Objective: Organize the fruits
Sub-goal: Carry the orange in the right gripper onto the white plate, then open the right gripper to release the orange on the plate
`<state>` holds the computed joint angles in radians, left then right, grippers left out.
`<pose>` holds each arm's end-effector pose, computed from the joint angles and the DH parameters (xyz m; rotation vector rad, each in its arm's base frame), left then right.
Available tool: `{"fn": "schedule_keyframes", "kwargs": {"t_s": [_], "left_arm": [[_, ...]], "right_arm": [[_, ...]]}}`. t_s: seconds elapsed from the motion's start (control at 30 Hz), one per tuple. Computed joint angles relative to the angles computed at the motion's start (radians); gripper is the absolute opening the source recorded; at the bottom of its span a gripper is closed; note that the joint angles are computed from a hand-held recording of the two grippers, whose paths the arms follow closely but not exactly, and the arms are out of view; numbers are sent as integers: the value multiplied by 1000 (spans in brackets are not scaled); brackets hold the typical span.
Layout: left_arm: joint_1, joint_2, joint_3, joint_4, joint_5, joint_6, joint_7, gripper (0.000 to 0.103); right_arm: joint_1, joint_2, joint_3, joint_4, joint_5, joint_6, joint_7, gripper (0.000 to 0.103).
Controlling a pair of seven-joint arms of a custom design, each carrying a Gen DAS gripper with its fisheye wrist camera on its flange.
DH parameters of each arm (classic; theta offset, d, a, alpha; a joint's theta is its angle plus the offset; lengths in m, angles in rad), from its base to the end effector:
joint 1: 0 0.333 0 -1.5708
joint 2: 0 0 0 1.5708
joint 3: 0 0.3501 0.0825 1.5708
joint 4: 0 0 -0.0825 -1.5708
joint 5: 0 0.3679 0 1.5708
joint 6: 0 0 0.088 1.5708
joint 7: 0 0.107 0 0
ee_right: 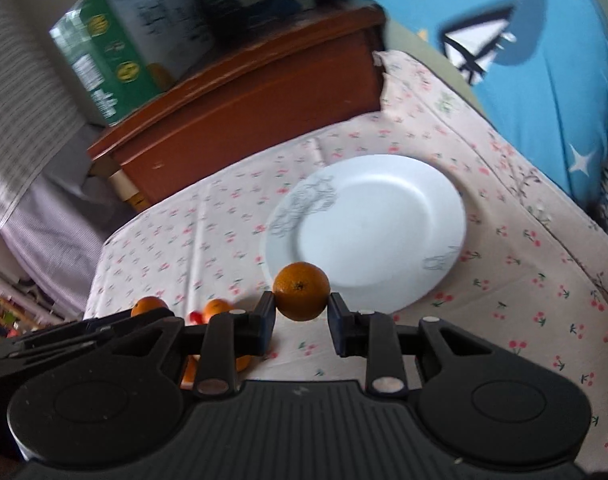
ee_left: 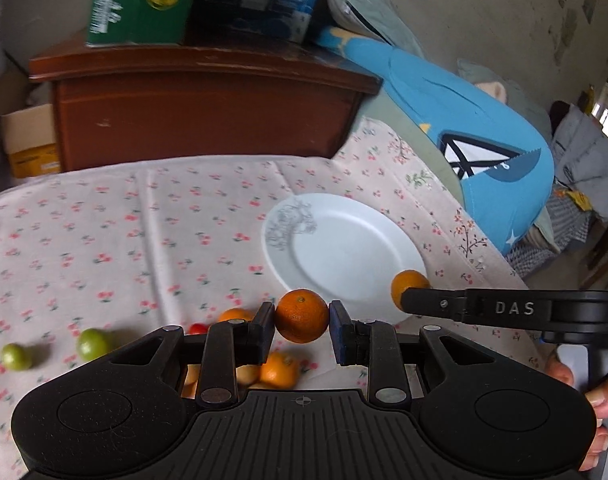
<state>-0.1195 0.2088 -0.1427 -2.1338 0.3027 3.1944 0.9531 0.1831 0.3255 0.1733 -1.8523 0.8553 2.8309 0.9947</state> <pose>0.5832 -0.1797 0.4557 -1.8760 1.7623 -1.0534 0.6394 0.1836 0.4510 -1.7831 1.5118 -0.1379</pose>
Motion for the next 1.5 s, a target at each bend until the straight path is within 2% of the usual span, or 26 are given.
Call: {"fn": "schedule_keyframes", "kwargs": {"t_s": [0.07,0.23,0.53,0.57,0.63,0.7,0.73,0.77,0.8,0.87,0.97,1.03,1.17,1.3,1.4,1.47,1.5], "left_arm": [[28,36,-37,38,-11,-10,28,26],[89,124,-120,127,-48,-26,96,26],[107,251,-159,256,-87,-60,162,26],[98,258,-150,265,-85,-61,164,27],[50,269,-99,284,-77,-65,147,29],[67,284,-124,299,-81,-73,163,30],[64,286,-122,301,-80,-69,165,34],[34,284,-87,302,-73,-65,150,43],[-15,278,-26,300,-60,-59,120,47],[-121,270,108,294,-27,-41,42,52],[-143,271,149,299,0,-62,-9,52],[-177,274,194,312,30,-110,-58,52],[-176,286,203,326,87,-149,-112,54],[-198,292,235,332,166,-145,-174,60],[-203,291,244,335,212,-152,-213,61],[-193,290,236,334,227,-154,-232,62],[-190,289,235,334,234,-154,-243,62]], "right_arm": [[12,23,-22,21,-39,-5,47,28],[12,65,-34,61,-103,-5,102,28],[15,150,-54,152,-230,-20,234,28],[13,158,-52,160,-238,-21,242,28],[2,171,-43,177,-246,-30,251,31],[-16,182,-28,196,-232,-44,257,31],[-24,186,-23,204,-223,-45,259,31],[-26,189,-23,211,-220,-42,264,31],[-23,192,-30,216,-225,-33,275,31],[7,200,-72,223,-269,3,330,31],[93,218,-187,223,-411,70,460,32],[108,236,-216,240,-467,64,515,32],[104,272,-228,278,-532,38,612,32],[67,286,-178,291,-562,64,585,31],[45,290,-146,303,-557,44,562,31],[63,287,-168,295,-577,57,567,31],[86,284,-198,285,-596,73,589,31]]}}
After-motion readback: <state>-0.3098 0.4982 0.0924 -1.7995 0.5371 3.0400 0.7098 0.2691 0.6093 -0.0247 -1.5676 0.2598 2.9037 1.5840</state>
